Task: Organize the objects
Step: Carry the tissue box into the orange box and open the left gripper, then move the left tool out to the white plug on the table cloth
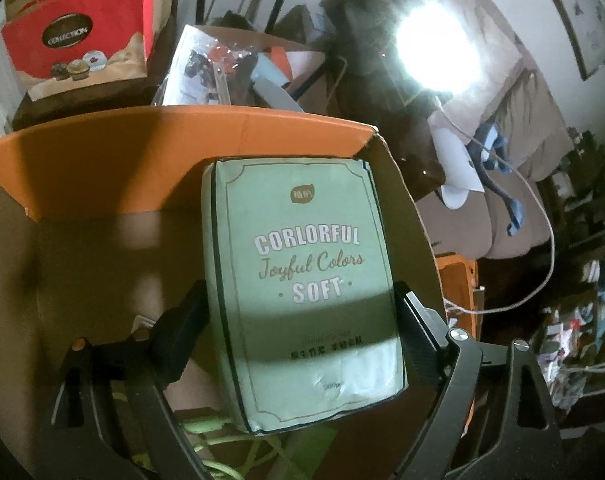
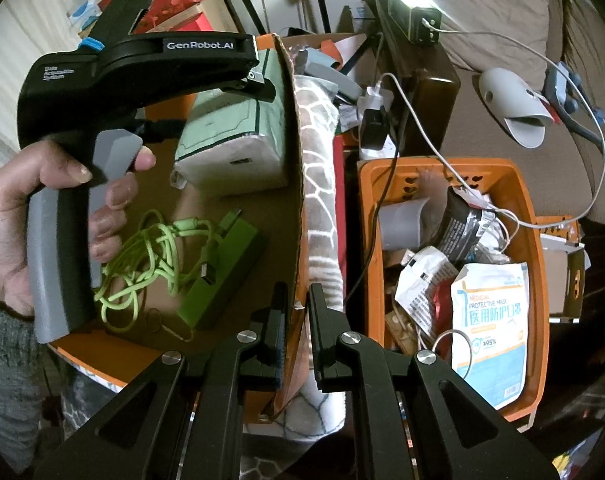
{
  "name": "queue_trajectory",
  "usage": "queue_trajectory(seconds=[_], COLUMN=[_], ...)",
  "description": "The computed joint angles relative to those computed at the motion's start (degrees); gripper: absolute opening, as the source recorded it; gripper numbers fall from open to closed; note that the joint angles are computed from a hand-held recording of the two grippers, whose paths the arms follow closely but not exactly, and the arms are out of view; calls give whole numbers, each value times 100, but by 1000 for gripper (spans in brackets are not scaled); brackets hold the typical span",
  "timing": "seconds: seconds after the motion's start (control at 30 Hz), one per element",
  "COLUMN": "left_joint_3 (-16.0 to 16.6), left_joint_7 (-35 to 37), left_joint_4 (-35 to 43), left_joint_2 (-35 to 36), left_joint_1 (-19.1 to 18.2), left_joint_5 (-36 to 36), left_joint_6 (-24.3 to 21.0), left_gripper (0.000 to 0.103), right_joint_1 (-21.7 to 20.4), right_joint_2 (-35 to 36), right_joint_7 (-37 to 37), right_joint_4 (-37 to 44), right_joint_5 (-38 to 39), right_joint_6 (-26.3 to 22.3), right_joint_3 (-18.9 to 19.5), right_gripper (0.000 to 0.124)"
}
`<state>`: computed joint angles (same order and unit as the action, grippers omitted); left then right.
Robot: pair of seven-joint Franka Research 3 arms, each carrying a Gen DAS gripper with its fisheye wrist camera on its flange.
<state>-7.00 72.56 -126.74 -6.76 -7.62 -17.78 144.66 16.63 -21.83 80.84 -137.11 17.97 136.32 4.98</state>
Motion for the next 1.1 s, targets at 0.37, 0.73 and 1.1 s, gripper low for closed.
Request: queue_trajectory(seconds=[0.37, 0.73, 1.1], left_joint_3=[138, 538, 892], left_joint_7=[11, 450, 940], left_joint_4=[-275, -880, -1468], left_joint_2=[-896, -1958, -2971], left_joint_1=[47, 97, 391], left_joint_5=[709, 940, 1350], left_joint_6=[-189, -412, -921], left_gripper=[94, 96, 96], right_joint_1=[11, 10, 15], right_joint_2=[-8, -14, -29], right_joint_7=[-3, -3, 26], right_joint_4=[-2, -2, -13], right_joint_5=[23, 39, 73], right_joint_6=[-1, -1, 10], right_joint_3=[-12, -13, -11], right_gripper=[9, 10, 10])
